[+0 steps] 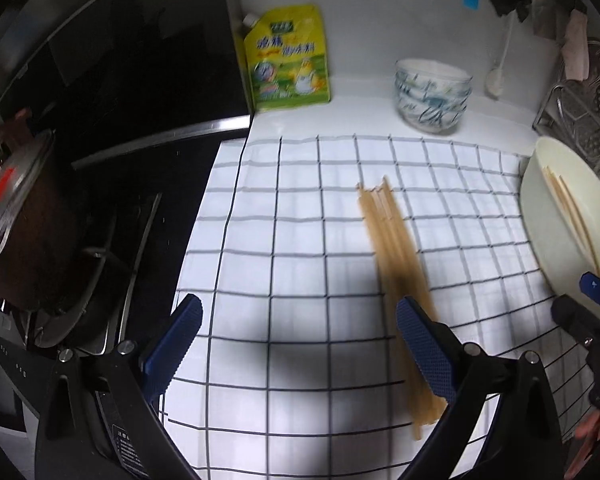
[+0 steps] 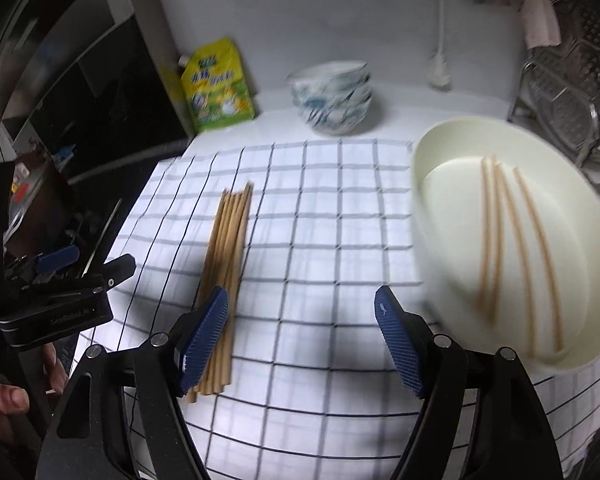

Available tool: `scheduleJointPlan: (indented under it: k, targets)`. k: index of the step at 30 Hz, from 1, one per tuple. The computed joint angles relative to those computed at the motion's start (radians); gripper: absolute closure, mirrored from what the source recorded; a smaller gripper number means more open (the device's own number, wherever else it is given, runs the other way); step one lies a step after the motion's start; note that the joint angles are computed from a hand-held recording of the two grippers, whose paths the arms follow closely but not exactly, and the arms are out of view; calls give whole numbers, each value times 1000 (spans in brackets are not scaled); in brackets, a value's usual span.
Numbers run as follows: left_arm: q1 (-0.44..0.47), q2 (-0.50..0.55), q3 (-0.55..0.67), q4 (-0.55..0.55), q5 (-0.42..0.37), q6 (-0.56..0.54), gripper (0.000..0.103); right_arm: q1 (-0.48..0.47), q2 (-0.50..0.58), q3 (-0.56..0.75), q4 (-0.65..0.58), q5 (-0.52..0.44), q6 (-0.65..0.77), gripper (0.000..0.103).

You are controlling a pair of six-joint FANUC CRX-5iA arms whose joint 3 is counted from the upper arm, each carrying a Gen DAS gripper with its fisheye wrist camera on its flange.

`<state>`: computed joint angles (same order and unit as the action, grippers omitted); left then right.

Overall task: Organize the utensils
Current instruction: 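Withdraw both grippers from the basin back toward the chopstick bundle, then separate a chopstick from the bundle with the right gripper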

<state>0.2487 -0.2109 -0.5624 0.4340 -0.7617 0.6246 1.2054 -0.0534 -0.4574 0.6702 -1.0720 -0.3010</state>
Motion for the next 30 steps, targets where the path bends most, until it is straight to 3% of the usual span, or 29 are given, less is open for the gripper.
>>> scheduleJointPlan:
  k: [5, 11, 30]
  targets:
    - [19, 29, -20, 20, 9, -54, 7, -26, 59, 15, -62, 90, 16, 31]
    - [20, 76, -20, 27, 1, -81, 7, -42, 117, 34, -105, 130, 24, 31]
    - [30, 115, -11, 62, -24, -122, 7, -77, 173, 74, -123, 128, 49, 31]
